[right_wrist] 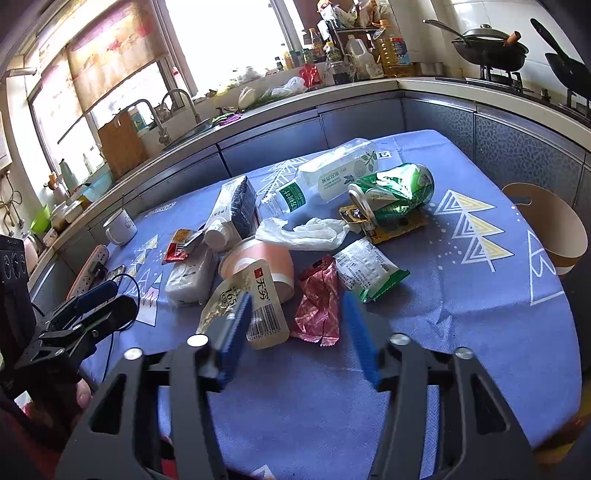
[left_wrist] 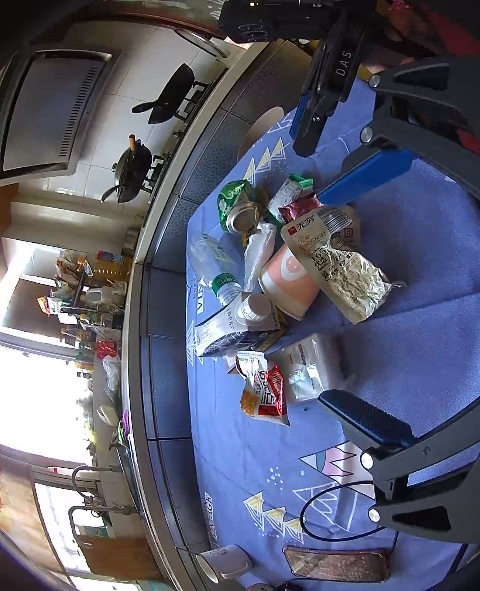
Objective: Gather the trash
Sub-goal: 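Move the left tool to the beige wrapper while the right tool reaches the pink wrapper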
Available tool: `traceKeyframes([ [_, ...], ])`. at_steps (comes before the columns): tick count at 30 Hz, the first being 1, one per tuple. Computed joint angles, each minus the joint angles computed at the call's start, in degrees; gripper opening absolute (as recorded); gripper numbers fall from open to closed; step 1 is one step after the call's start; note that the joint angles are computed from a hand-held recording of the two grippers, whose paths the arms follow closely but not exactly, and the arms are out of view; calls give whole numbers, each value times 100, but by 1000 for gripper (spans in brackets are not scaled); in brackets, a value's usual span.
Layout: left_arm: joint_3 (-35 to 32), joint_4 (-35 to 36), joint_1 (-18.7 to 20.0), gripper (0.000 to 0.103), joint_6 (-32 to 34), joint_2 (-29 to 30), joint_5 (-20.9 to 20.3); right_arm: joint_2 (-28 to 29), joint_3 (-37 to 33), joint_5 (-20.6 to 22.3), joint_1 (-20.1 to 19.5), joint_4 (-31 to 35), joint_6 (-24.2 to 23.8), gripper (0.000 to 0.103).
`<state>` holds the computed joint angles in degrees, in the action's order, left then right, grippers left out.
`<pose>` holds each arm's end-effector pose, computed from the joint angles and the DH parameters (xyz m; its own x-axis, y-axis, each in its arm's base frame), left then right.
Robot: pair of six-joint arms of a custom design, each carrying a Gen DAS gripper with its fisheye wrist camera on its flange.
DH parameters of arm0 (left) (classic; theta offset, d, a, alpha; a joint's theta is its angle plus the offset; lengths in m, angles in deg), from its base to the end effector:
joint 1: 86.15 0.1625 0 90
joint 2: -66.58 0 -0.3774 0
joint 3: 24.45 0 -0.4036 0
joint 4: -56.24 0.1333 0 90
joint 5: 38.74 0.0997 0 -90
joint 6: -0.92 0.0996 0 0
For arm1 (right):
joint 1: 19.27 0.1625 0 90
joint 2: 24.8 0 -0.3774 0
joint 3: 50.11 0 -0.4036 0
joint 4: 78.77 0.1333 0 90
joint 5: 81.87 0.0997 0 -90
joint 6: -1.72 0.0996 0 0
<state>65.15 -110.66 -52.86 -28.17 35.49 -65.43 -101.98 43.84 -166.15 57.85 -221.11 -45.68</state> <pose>-0.4153 -0.5386 0.0022 -0.8070 -0.0603 -0.5875 0.4587 0.5625 -0.6879 0.0039 -0.6255 0.3914 -0.7988 -0.4718 0.3733 -0.6008 0.6584 -0.4534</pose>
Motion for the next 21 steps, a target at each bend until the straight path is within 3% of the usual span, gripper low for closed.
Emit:
traceKeyframes([
  [5,17,438,68,99,-415,-88,93,-38,12,134,-72,18,126,82],
  [9,-110,187,126,97,53,-18,285,48,-189,31,-82,674,170,94],
  [11,-165,1,214,95,361,-21,74,139,-326,-120,-74,935,221,93],
  [12,-202,-32,279,95,470,-30,-79,177,-371,-140,-89,943,305,90],
  [13,-240,-28,341,93,552,-43,-242,224,-429,-166,-103,925,405,76],
  [16,-363,-84,518,90,959,-36,-722,425,-710,-320,-151,1031,779,48],
  [19,-523,-196,655,91,1469,56,-1112,605,-995,-286,-273,1297,1133,39],
  [21,-647,-112,769,100,1622,98,-1434,710,-1126,-334,-289,1358,1185,37],
])
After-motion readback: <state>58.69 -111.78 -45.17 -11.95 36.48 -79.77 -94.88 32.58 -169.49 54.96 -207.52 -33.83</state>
